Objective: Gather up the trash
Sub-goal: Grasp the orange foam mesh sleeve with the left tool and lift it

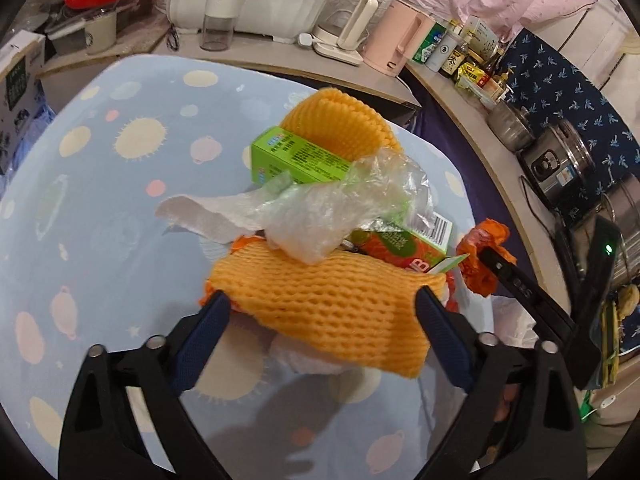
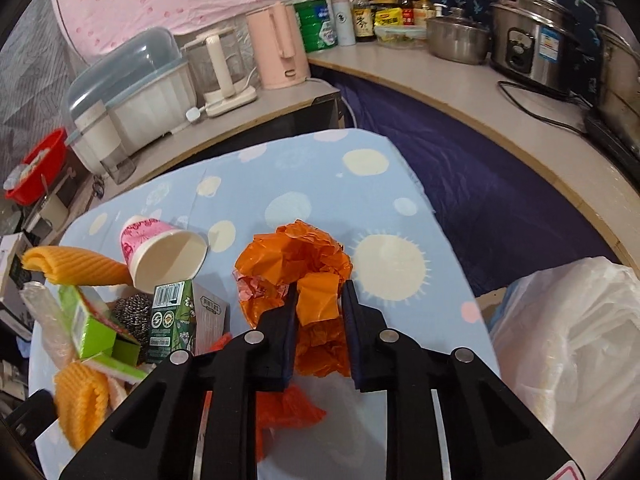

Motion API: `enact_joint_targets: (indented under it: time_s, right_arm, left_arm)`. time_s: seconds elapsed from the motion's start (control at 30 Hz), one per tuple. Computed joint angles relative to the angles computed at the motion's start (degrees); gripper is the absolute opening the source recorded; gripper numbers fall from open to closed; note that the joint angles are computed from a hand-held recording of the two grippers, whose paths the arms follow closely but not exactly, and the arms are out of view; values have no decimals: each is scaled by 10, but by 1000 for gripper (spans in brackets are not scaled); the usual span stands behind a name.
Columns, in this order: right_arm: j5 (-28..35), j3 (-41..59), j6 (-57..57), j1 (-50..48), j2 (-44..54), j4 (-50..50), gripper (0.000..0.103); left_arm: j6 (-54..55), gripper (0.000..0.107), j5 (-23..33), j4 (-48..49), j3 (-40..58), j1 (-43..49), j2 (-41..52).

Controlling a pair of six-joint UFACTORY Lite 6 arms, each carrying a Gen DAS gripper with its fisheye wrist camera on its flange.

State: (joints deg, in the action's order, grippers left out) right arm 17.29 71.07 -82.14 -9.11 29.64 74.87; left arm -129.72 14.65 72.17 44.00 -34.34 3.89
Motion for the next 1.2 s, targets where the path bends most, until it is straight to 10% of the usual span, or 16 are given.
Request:
enact_joint_targets:
  time_s: [0.3, 0.63, 0.77, 0.83, 0.93, 1.2]
  right_arm:
    - [28, -122, -64, -75, -126, 18, 21]
    - [75, -191, -74, -144, -202, -15, 23]
    - [87, -211, -83, -159, -222, -17, 24]
    - [86, -220, -93, -161, -233, -13, 24]
    - [91, -219, -87, -162, -233, -18, 24]
    - [85, -218, -83, -149, -231, -13, 24]
  left_arm:
    - [-24, 6, -28, 34, 1, -6, 2]
    - [48, 6, 51, -62, -32, -71, -55]
    - [67, 22, 58, -84, -47, -72, -73]
    - [53, 61, 103, -79, -49, -86, -84]
    - [45, 79, 155, -41, -40, -99, -91]
    - [153, 88, 40, 30, 86, -19, 60]
